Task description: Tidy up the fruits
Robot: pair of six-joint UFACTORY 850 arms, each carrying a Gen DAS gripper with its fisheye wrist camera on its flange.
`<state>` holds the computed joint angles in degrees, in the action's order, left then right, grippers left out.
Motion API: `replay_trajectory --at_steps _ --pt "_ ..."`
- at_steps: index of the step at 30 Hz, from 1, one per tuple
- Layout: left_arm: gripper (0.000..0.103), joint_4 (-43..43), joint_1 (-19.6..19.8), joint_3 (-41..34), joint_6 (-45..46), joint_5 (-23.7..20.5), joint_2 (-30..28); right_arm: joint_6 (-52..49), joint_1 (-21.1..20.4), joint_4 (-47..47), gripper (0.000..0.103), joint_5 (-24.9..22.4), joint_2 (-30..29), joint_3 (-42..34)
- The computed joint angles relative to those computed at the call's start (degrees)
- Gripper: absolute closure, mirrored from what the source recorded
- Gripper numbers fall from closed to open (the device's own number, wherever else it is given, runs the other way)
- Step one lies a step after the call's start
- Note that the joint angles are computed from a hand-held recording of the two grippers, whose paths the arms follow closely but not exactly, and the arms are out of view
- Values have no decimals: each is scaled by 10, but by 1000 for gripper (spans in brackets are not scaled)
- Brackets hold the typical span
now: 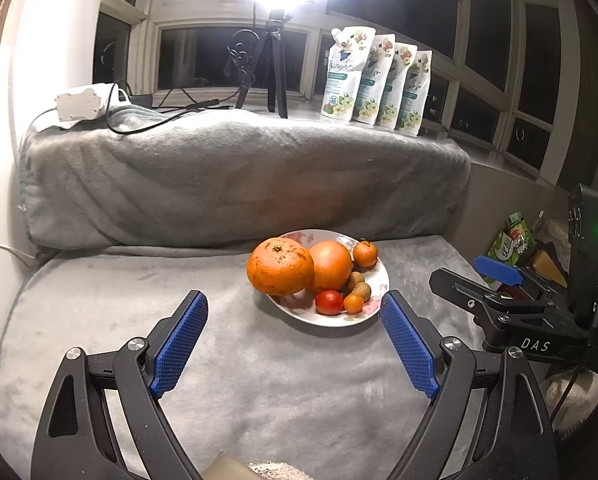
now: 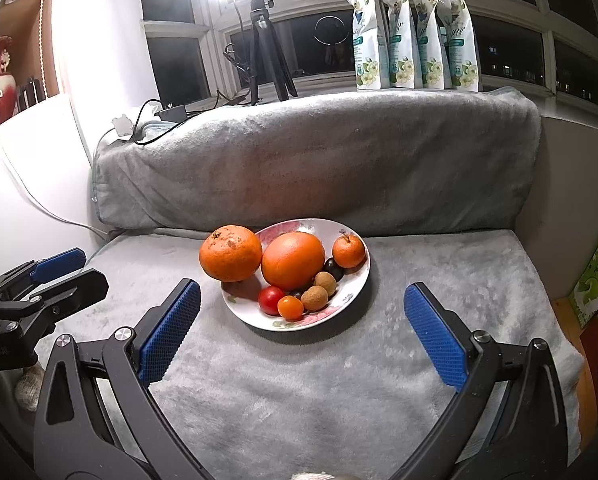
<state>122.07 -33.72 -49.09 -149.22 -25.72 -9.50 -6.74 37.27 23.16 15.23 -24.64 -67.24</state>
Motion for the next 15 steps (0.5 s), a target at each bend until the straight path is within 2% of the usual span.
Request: replay_trajectory --at_steps 15 --pt "15 12 -2 3 -11 -12 0 -7 2 17 0 -3 -7 -2"
